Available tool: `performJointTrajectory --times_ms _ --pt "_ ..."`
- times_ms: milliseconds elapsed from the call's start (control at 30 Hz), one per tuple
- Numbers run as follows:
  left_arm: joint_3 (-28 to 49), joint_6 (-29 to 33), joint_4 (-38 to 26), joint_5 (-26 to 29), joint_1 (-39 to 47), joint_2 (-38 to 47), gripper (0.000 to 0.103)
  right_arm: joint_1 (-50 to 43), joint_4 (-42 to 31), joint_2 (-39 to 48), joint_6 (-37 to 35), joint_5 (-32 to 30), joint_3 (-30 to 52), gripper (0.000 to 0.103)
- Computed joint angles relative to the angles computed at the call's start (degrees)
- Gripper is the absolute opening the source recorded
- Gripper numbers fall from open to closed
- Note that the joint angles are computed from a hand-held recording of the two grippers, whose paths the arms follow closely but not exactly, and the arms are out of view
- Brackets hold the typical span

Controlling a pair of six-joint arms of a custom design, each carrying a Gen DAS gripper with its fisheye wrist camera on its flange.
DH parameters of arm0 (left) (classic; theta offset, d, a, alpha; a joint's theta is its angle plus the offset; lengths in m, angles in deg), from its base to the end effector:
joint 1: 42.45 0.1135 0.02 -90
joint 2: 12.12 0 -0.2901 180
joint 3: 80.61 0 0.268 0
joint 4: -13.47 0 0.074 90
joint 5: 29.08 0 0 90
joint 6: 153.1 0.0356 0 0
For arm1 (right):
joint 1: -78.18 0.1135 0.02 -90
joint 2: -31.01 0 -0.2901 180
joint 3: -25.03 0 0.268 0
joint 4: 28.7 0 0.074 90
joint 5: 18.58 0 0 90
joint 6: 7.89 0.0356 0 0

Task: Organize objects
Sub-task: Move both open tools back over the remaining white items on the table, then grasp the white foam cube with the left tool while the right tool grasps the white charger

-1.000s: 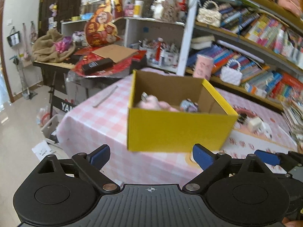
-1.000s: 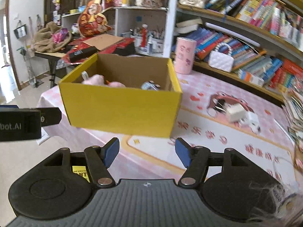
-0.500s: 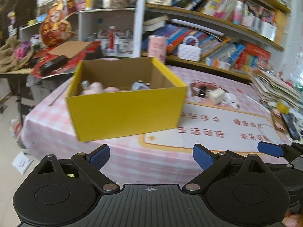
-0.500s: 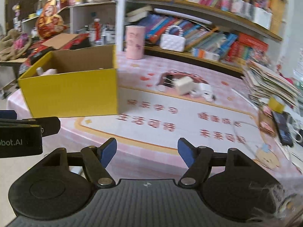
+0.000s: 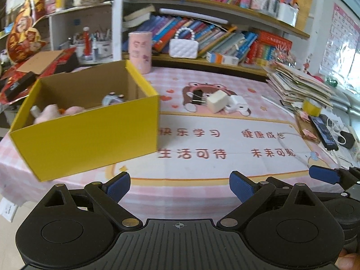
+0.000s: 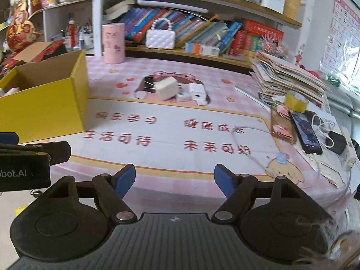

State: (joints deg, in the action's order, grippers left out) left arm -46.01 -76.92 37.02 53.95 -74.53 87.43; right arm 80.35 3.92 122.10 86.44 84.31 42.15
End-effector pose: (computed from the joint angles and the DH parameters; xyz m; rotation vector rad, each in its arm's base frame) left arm 0.2257 -0.1363 0.0845 0.3027 2.2824 -0.2761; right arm 0.1813 -0.0011 0.0742 0.1591 2.2727 -0.1983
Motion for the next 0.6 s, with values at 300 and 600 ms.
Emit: performJointTrajectory --times_ms 300,600 --pt "10.4 -1.6 -5.0 -0.9 -3.5 7.9 0.097 -12.7 0.3 7.2 -6.5 -8.4 5.8 0.079" --pt "23.5 -4.6 -12.2 -3.0 -4.9 15.7 0.097 -21.2 -4.5 14.5 -12.2 -15.6 16.2 0.083"
